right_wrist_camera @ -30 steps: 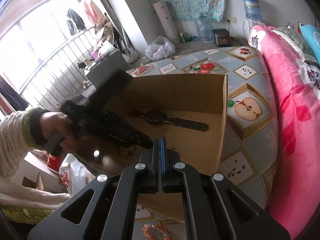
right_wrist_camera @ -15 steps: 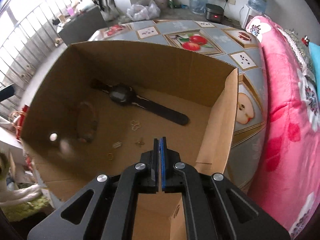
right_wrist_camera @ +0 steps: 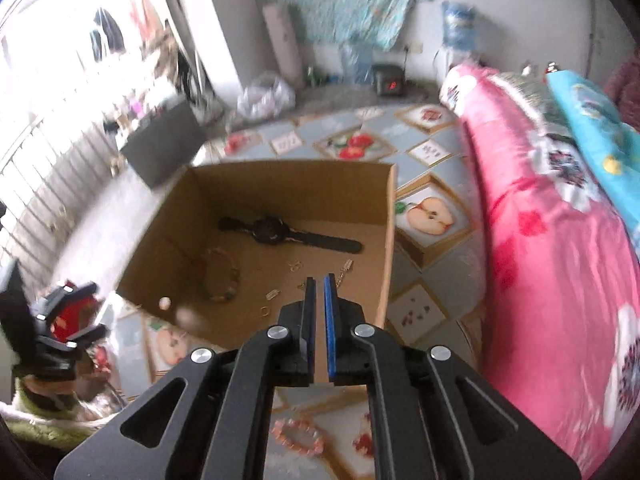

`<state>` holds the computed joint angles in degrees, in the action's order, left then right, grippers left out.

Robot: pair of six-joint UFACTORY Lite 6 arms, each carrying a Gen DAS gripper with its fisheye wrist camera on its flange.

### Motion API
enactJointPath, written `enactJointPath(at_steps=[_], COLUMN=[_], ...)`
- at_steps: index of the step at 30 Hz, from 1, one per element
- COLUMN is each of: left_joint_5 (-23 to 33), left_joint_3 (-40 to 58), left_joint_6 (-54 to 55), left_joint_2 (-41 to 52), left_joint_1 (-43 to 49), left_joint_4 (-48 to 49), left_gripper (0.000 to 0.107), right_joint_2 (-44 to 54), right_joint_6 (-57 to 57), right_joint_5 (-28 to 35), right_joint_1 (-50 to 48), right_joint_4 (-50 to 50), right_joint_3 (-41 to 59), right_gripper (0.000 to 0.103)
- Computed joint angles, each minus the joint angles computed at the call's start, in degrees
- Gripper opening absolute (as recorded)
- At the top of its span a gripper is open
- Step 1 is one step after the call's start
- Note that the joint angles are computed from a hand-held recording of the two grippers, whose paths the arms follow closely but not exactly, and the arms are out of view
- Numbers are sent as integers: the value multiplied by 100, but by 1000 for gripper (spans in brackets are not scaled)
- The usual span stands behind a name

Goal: Organize jewelry

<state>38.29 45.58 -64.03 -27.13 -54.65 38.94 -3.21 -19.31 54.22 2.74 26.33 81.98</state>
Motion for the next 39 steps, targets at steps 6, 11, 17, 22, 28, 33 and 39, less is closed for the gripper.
enactJointPath(at_steps=[6, 11, 17, 22, 28, 33, 39], left_joint_5=[-116, -515, -398, -482, -405, -350, -290], left_joint_3=[-661, -829, -365, -160, -55, -171, -370], left_joint_6=[-606, -1140, -1448, -1323, -1274, -1050, -1089], left_joint_2=[-223, 569, 1849, 2233, 2397, 2186, 1939], left_joint_1=[-690, -941, -1189, -1116, -1001, -792, -628], left_joint_4=[163, 205, 353, 108, -75, -391, -465], left_gripper=[83, 84, 84, 84, 84, 84, 84], right_joint_2=[-1670, -2351, -2320, -2231, -2348, -2611, -2836], right_joint_6=[-193, 73, 301, 1102, 1128, 483, 1604], right_joint_5=[236, -174, -1207, -1837, -1995, -2003, -2172], right_joint_1=[-663, -447, 232, 1034, 1332, 1671, 2614], right_joint_4=[240, 299, 378, -444, -294, 664, -115], right_joint_3=[-1719, -3555, -4642, -4910, -5041, -5138, -5013], right_gripper=[30, 30, 30, 13, 4, 3, 3])
